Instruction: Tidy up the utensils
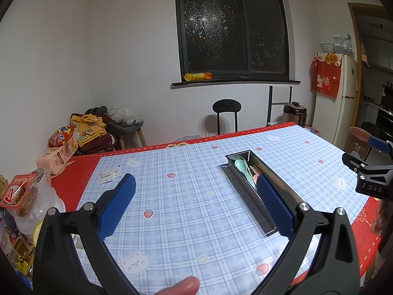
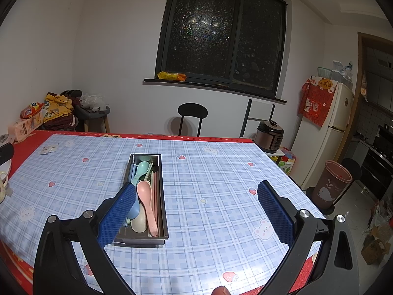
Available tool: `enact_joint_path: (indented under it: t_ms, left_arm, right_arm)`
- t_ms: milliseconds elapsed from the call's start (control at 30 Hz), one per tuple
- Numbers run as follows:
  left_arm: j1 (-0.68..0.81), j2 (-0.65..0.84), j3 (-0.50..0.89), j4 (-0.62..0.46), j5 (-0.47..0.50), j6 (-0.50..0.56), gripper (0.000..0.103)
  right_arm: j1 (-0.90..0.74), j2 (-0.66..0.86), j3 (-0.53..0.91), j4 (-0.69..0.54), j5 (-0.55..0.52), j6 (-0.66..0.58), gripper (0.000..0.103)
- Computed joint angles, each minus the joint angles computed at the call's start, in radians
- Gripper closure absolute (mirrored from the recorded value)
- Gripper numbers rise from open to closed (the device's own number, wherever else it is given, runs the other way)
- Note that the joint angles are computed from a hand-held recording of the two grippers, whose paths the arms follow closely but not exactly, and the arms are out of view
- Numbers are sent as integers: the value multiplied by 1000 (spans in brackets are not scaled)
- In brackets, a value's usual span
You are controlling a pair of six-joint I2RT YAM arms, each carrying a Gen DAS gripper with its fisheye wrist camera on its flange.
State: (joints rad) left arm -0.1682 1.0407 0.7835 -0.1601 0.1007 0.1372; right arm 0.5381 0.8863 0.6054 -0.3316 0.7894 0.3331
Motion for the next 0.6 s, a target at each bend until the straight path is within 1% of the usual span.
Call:
enact_joint_path:
  t_ms: [400, 500, 600]
  left_arm:
    - [5, 1, 2, -3, 3, 0, 6]
    - [14, 1, -2, 12, -4, -18, 6]
    - [24, 16, 14, 1, -1, -23, 6]
  right_arm:
    - [-1, 1, -1, 4, -1, -3, 6]
    - [1, -1, -3, 4, 3, -1, 6]
    - [7, -8, -7, 1, 12, 1, 6]
